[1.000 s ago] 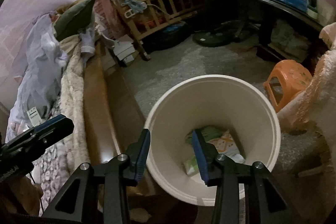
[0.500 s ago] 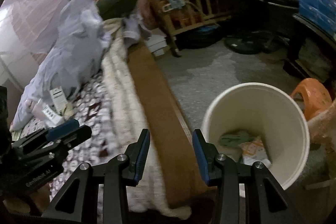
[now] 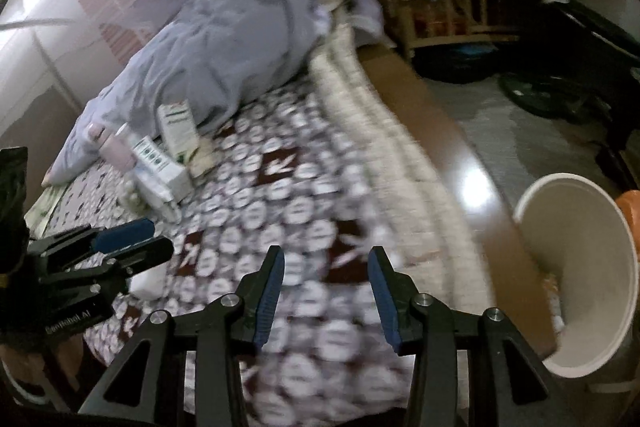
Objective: Collect trash
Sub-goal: 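Grasp the white sponge with the right tool while the left grasps the green pouch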
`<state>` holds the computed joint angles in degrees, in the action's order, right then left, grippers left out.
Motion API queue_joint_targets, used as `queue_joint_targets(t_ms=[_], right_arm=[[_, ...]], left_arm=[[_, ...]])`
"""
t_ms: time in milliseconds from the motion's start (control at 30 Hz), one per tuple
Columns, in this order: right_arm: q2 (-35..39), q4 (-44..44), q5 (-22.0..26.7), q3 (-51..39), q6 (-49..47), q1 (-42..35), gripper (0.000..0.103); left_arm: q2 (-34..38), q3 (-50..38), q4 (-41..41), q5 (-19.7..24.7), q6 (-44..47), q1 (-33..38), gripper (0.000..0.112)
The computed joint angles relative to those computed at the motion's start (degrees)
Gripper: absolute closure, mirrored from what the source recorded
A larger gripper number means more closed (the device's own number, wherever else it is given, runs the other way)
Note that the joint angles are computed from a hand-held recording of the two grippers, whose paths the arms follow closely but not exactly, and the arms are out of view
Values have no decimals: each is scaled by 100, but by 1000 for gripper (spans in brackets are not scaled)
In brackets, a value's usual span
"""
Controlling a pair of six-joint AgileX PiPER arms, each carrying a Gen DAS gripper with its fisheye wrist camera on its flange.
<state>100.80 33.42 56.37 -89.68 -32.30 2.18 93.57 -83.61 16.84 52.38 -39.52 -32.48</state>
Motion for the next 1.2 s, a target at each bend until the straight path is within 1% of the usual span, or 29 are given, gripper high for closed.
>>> queue_joint_targets(t_ms=[67, 100, 167, 233, 400, 533, 667, 733, 800, 833, 867, 1000, 1100, 1200], right_arm=[[5, -54, -5, 14, 53, 181, 61], [17, -85, -2, 1, 99, 267, 61], [49, -44, 40, -1, 164, 438, 60], [111, 46, 188, -50, 187, 611, 60], [276, 5, 445, -210, 248, 1319, 60], [535, 217, 625, -448, 307, 1756, 60], [889, -84, 536, -779, 629, 2404, 60], [1085, -262, 524, -953, 765, 2643, 60], [1257, -627, 408, -1054, 1002, 2860, 60], [1286, -726, 334, -1036, 1045, 2905, 65], [1245, -615, 257, -940, 925, 2858, 67], [893, -281, -20, -598, 522, 2521, 69], [669, -120, 34, -536, 368, 2154, 69], [554, 1, 64, -471, 292, 1914, 69]], left_arm=[[-357, 419, -85, -35, 77, 200, 58], [-548, 642, -150, -45, 120, 324, 57], [-800, 943, -172, -27, 106, 460, 57], [-1085, 1324, -186, -42, 79, 676, 57], [-1638, 2067, -244, 189, 68, 1251, 57], [-2012, 2461, -274, 292, 157, 1738, 57], [-2209, 2621, -307, 277, 151, 2060, 57], [-2235, 2643, -319, 260, 69, 2108, 57], [-2232, 2657, -433, 185, 65, 2156, 57], [-2194, 2649, -495, 129, 73, 2166, 57], [-2147, 2642, -535, 69, 43, 2160, 57], [-1836, 2576, -725, -229, -142, 2038, 57], [-1445, 2506, -675, -384, -490, 1836, 57], [-1115, 2503, -806, -600, -600, 1738, 57]])
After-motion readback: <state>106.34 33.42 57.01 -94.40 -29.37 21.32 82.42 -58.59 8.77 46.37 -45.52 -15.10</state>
